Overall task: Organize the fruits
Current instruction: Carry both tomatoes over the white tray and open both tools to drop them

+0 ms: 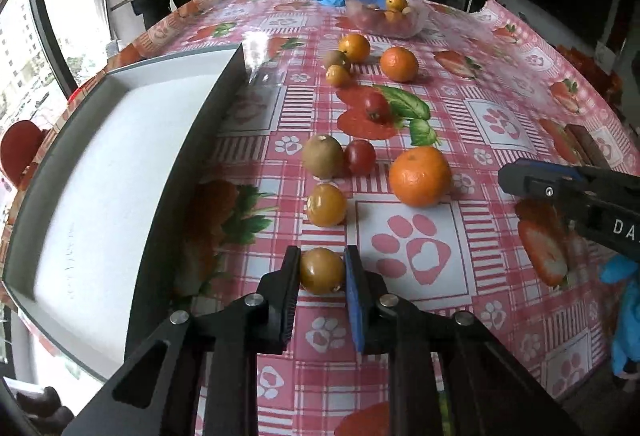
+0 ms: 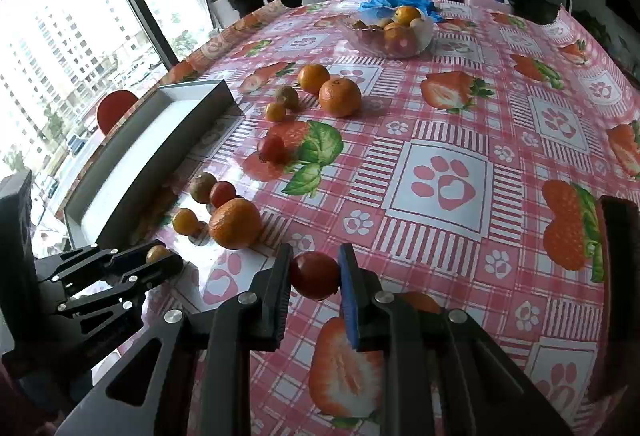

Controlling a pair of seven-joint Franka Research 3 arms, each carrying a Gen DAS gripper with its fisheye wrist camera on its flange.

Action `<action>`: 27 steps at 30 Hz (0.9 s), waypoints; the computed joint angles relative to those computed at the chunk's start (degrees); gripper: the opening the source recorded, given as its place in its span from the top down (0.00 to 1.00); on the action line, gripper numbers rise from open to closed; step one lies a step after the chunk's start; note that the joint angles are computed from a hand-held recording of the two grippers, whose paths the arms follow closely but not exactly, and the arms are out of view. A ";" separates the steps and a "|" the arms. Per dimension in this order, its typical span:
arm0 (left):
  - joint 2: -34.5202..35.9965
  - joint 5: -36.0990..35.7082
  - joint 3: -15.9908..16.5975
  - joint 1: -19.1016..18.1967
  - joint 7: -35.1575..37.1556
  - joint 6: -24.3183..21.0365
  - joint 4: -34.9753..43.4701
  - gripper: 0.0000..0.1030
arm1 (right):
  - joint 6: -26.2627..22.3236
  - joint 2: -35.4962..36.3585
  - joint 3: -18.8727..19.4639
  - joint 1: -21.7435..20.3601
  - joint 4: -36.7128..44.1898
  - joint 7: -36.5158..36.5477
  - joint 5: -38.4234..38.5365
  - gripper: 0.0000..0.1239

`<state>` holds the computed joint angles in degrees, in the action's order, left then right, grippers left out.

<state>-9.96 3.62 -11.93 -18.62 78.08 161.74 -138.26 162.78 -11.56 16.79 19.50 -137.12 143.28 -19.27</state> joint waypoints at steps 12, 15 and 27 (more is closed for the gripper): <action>-3.04 -8.01 2.31 -1.08 4.21 0.05 -0.14 0.78 | -1.45 1.51 -0.64 1.54 3.94 -2.89 2.33 0.80; -3.88 -7.34 2.55 -0.34 3.47 0.63 -0.18 0.78 | -2.03 2.73 -0.92 2.23 6.02 -3.60 2.22 0.80; -6.24 -0.11 3.95 5.99 -2.77 2.54 -1.13 0.78 | -6.81 12.54 -3.57 8.88 20.34 -7.60 -0.57 0.80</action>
<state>-16.21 3.51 -7.98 -12.63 75.31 164.28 -139.39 155.97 0.98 13.22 28.39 -116.78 135.68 -19.84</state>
